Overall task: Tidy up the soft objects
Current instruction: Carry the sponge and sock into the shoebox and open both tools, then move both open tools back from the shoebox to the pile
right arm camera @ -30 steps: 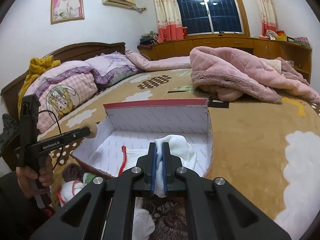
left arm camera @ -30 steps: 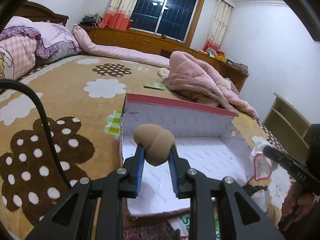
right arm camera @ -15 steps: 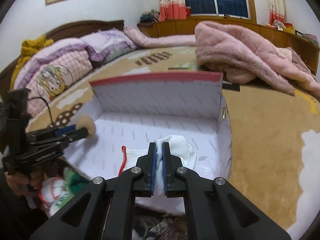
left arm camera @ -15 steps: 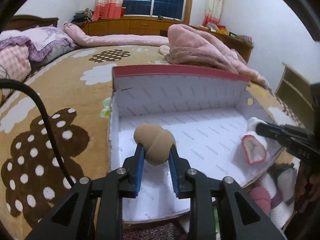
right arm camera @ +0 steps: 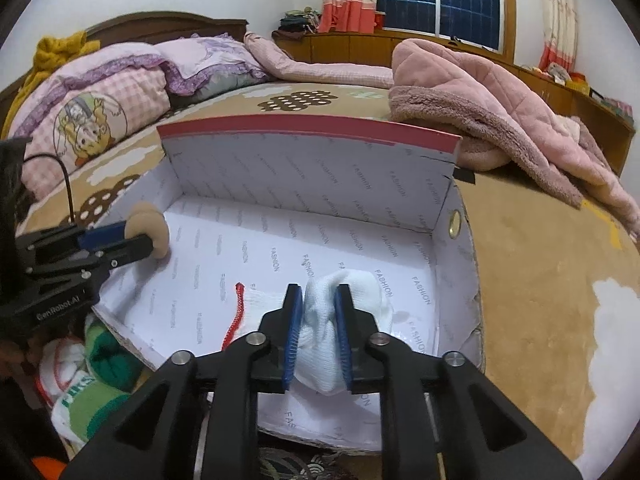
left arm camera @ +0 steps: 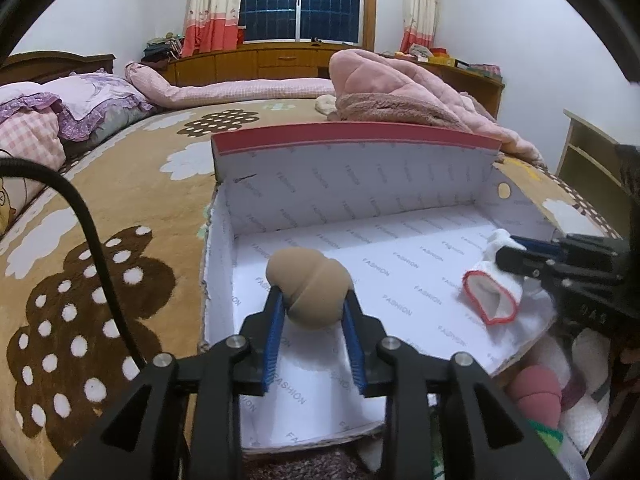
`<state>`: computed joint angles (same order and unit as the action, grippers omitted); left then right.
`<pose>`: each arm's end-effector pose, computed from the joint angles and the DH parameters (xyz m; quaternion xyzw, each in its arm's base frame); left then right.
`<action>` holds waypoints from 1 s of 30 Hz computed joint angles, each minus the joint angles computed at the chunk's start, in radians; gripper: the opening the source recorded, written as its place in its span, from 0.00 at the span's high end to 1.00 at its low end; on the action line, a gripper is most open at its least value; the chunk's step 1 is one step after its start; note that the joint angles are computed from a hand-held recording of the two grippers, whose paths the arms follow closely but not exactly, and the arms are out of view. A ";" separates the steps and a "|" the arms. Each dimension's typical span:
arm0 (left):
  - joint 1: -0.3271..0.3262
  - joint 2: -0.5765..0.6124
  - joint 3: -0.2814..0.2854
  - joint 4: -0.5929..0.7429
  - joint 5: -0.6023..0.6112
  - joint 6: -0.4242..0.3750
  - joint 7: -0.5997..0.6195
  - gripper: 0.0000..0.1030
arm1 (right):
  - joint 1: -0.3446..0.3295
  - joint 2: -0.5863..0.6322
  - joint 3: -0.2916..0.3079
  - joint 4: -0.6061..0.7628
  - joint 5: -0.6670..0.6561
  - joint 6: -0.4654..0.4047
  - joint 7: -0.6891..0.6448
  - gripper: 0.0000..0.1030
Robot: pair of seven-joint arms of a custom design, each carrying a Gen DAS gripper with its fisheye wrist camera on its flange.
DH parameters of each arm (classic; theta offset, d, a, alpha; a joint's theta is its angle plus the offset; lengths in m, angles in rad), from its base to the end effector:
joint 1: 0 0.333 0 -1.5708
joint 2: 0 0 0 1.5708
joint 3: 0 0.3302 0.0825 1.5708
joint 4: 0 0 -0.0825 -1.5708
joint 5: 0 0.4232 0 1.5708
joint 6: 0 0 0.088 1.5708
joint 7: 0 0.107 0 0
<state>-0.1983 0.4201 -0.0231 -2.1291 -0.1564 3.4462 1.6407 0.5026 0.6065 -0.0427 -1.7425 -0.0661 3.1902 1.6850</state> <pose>0.6403 -0.1246 0.2969 -0.6006 0.6727 -0.3375 0.2701 0.6702 0.3447 0.3133 -0.7687 0.4922 -0.2139 0.3480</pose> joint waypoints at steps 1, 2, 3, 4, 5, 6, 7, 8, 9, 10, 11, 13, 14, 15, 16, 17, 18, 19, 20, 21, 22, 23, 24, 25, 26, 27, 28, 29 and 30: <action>0.008 -0.002 -0.008 -0.003 0.008 0.004 -0.002 0.67 | 0.015 0.001 -0.016 0.001 -0.002 -0.002 0.002 0.79; -0.002 -0.001 0.002 -0.002 0.000 0.003 0.001 0.66 | 0.022 0.002 -0.025 0.002 -0.004 -0.004 0.004 0.77; -0.004 -0.003 0.003 -0.004 -0.002 0.003 0.001 0.65 | 0.026 0.002 -0.029 0.002 -0.005 -0.006 0.006 0.76; 0.012 -0.003 -0.011 -0.005 0.010 0.006 -0.003 0.64 | 0.027 0.002 -0.029 0.002 -0.007 -0.007 0.004 0.73; 0.030 -0.004 -0.027 -0.008 0.025 0.010 -0.009 0.63 | 0.020 0.003 -0.021 0.004 -0.010 -0.009 -0.001 0.70; 0.027 -0.004 -0.025 -0.009 0.025 0.012 -0.009 0.62 | 0.014 0.003 -0.013 0.003 -0.015 -0.007 -0.008 0.70; 0.020 -0.005 -0.020 -0.011 0.021 0.015 -0.008 0.62 | 0.017 0.003 -0.014 0.002 -0.016 -0.005 -0.009 0.68; 0.033 -0.007 -0.031 -0.014 0.032 0.020 -0.011 0.60 | 0.014 0.002 -0.010 0.001 -0.016 -0.002 -0.011 0.66; 0.050 -0.007 -0.047 -0.018 0.048 0.027 -0.018 0.58 | 0.001 0.002 0.004 0.000 -0.015 -0.001 -0.018 0.63; 0.074 -0.008 -0.069 -0.024 0.070 0.038 -0.023 0.55 | -0.018 0.002 0.026 0.001 -0.015 -0.001 -0.028 0.54; 0.082 -0.010 -0.073 -0.031 0.106 0.050 -0.037 0.48 | -0.037 0.002 0.050 -0.001 -0.016 0.000 -0.042 0.53; 0.010 -0.014 -0.021 -0.043 0.027 0.089 0.027 0.31 | -0.022 -0.001 0.035 -0.008 -0.015 0.014 -0.047 0.47; 0.000 -0.015 -0.013 -0.049 0.019 0.111 0.030 0.20 | -0.005 -0.002 0.017 -0.011 -0.012 0.019 -0.042 0.44; 0.024 -0.017 -0.034 -0.054 0.035 0.125 0.021 0.18 | -0.004 -0.002 0.016 -0.012 -0.009 0.023 -0.043 0.43; 0.027 -0.019 -0.038 -0.058 0.026 0.136 0.020 0.18 | -0.005 -0.004 0.016 -0.015 -0.006 0.028 -0.044 0.42; 0.026 -0.019 -0.038 -0.058 0.015 0.137 0.023 0.18 | -0.005 -0.005 0.016 -0.017 -0.003 0.030 -0.045 0.40; 0.040 -0.019 -0.049 -0.056 0.020 0.135 0.014 0.19 | -0.004 -0.007 0.015 -0.020 0.000 0.033 -0.046 0.38; 0.059 -0.020 -0.064 -0.057 0.036 0.133 0.000 0.18 | 0.007 -0.009 0.003 -0.024 0.003 0.039 -0.043 0.31; 0.066 -0.021 -0.069 -0.056 0.040 0.129 -0.006 0.18 | 0.049 -0.010 -0.043 -0.028 0.010 0.045 -0.032 0.16; 0.069 -0.021 -0.072 -0.055 0.043 0.127 -0.011 0.18 | 0.075 -0.012 -0.073 -0.032 0.011 0.050 -0.018 0.11; 0.072 -0.022 -0.073 -0.056 0.046 0.125 -0.014 0.18 | 0.073 -0.015 -0.069 -0.034 0.018 0.050 -0.021 0.09; 0.071 -0.024 -0.071 -0.055 0.045 0.123 -0.014 0.18 | 0.043 -0.019 -0.035 -0.038 0.017 0.055 -0.029 0.09; 0.075 -0.024 -0.074 -0.056 0.051 0.124 -0.018 0.18 | 0.044 -0.021 -0.036 -0.040 0.020 0.056 -0.029 0.09; 0.075 -0.024 -0.074 -0.056 0.052 0.123 -0.019 0.18 | 0.076 -0.020 -0.072 -0.041 0.029 0.055 -0.019 0.09; 0.082 -0.026 -0.079 -0.056 0.059 0.121 -0.026 0.18 | 0.085 -0.019 -0.083 -0.039 0.033 0.054 -0.015 0.09; 0.086 -0.027 -0.082 -0.055 0.064 0.120 -0.032 0.18 | 0.088 -0.020 -0.087 -0.041 0.036 0.057 -0.012 0.09; 0.092 -0.029 -0.087 -0.059 0.071 0.124 -0.040 0.18 | 0.088 -0.021 -0.088 -0.042 0.038 0.058 -0.010 0.09; 0.108 -0.031 -0.099 -0.061 0.089 0.127 -0.057 0.18 | 0.100 -0.023 -0.104 -0.045 0.041 0.061 -0.006 0.09; 0.127 -0.032 -0.112 -0.064 0.111 0.130 -0.077 0.18 | 0.144 -0.023 -0.154 -0.050 0.052 0.067 0.009 0.09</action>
<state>-0.0713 0.3876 -0.1356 -2.1931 -0.0456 3.5761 1.5639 0.6466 0.5838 -0.1971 -1.7925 -0.0145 3.2575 1.6937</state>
